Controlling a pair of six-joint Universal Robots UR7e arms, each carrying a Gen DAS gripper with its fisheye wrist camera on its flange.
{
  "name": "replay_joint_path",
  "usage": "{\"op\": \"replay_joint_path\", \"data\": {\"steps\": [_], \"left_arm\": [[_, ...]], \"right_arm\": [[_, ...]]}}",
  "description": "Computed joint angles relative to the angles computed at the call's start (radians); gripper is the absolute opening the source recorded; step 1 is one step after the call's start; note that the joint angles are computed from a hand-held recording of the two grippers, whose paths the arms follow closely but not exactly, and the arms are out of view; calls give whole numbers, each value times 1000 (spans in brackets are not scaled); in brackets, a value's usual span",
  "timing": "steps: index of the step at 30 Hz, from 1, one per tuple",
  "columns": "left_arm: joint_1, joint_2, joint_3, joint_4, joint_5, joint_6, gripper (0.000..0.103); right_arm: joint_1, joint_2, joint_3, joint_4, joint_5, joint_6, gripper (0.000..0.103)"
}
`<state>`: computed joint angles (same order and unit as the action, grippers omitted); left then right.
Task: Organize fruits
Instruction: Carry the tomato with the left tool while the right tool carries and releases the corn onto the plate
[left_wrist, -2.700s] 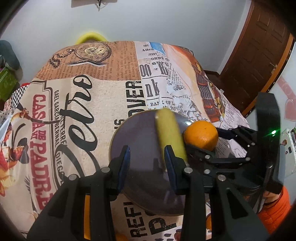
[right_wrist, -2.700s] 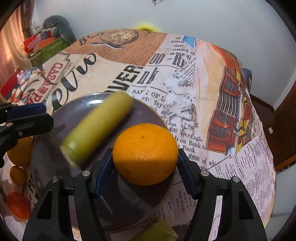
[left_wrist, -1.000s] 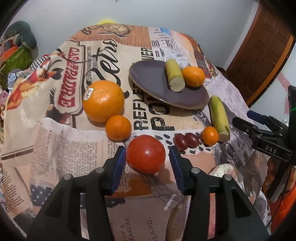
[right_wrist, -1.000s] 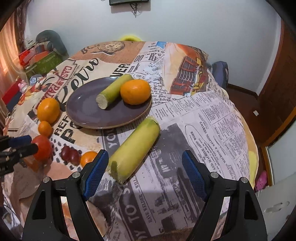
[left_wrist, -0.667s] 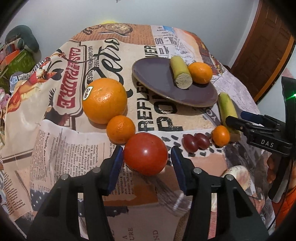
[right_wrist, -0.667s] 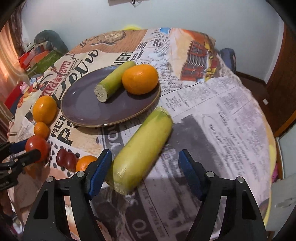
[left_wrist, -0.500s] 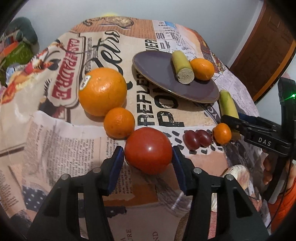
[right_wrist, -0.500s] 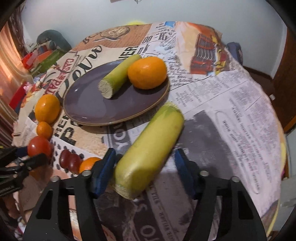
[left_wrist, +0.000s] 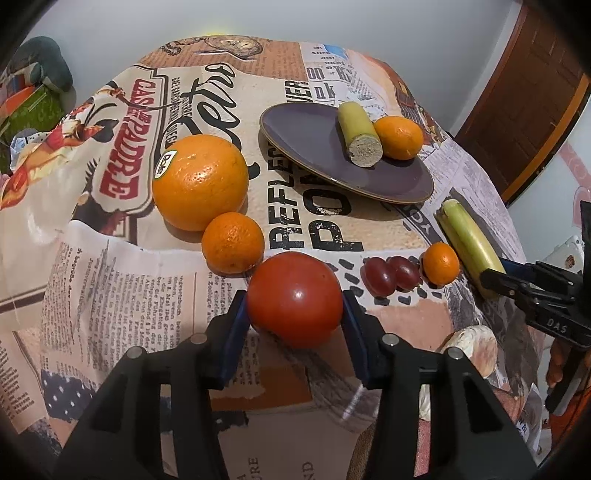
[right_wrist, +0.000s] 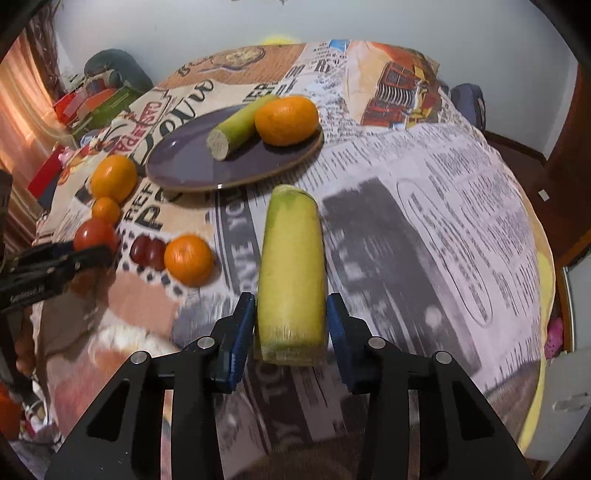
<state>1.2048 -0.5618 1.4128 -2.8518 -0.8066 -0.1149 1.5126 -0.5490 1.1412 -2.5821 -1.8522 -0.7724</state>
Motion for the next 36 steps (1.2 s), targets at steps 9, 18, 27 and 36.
{"op": "replay_joint_path", "data": {"steps": [9, 18, 27, 36], "left_arm": [[-4, 5, -6, 10, 15, 22, 49], [-4, 18, -20, 0, 30, 48, 49], [-17, -1, 9, -57, 21, 70, 48], [-65, -31, 42, -205, 54, 168, 48]], "right_arm": [[8, 53, -96, 20, 25, 30, 37], [19, 112, -135, -15, -30, -15, 36], [25, 62, -70, -86, 26, -44, 36], [59, 38, -60, -137, 102, -53, 36]]}}
